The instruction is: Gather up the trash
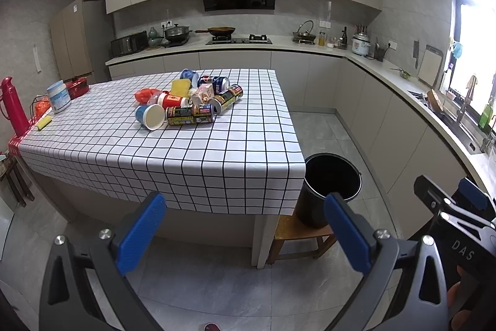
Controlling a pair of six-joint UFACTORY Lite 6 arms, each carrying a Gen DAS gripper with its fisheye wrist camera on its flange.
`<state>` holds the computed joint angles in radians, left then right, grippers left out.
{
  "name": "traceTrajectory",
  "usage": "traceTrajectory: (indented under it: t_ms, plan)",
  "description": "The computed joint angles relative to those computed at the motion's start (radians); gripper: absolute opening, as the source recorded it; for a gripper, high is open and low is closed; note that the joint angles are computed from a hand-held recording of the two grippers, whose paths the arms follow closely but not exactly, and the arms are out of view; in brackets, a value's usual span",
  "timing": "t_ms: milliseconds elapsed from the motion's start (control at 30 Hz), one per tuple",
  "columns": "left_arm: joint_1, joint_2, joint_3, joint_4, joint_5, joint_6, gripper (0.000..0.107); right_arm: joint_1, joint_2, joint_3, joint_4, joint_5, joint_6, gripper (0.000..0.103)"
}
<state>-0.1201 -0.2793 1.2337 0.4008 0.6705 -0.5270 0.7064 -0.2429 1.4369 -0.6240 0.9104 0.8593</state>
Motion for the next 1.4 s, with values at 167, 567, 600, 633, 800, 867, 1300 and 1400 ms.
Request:
traceTrajectory:
  t_ms: [167, 567, 600, 633, 800, 867, 1300, 1400]
  plan:
    - [0.013, 0.001, 0.0, -0.022, -0.004, 0.019, 0.103, -0.004, 0.008, 0.009, 0.004, 0.0, -0.007, 0.103]
    - [0.021, 0.006, -0.007, -0.032, -0.012, 0.031, 0.103, -0.02, 0.014, 0.004, 0.018, -0.022, -0.009, 0.103]
    - [0.022, 0.006, -0.007, -0.033, -0.013, 0.032, 0.103, -0.021, 0.015, 0.003, 0.016, -0.024, -0.007, 0.103]
    - [0.024, 0.006, -0.007, -0.03, -0.014, 0.032, 0.103, -0.021, 0.014, 0.001, 0.013, -0.024, -0.006, 0.103]
    - [0.026, 0.015, -0.003, -0.032, -0.014, 0.029, 0.103, -0.025, 0.02, 0.0, 0.014, -0.033, -0.008, 0.103]
    - [0.032, 0.017, 0.001, -0.045, -0.014, 0.042, 0.103, -0.026, 0.02, -0.001, 0.019, -0.036, -0.01, 0.103]
    - [0.054, 0.033, 0.015, -0.063, -0.014, 0.071, 0.103, -0.027, 0.038, -0.001, 0.023, -0.05, 0.004, 0.103]
    - [0.067, 0.033, 0.018, -0.073, -0.016, 0.085, 0.103, -0.032, 0.046, 0.006, 0.027, -0.056, 0.0, 0.103]
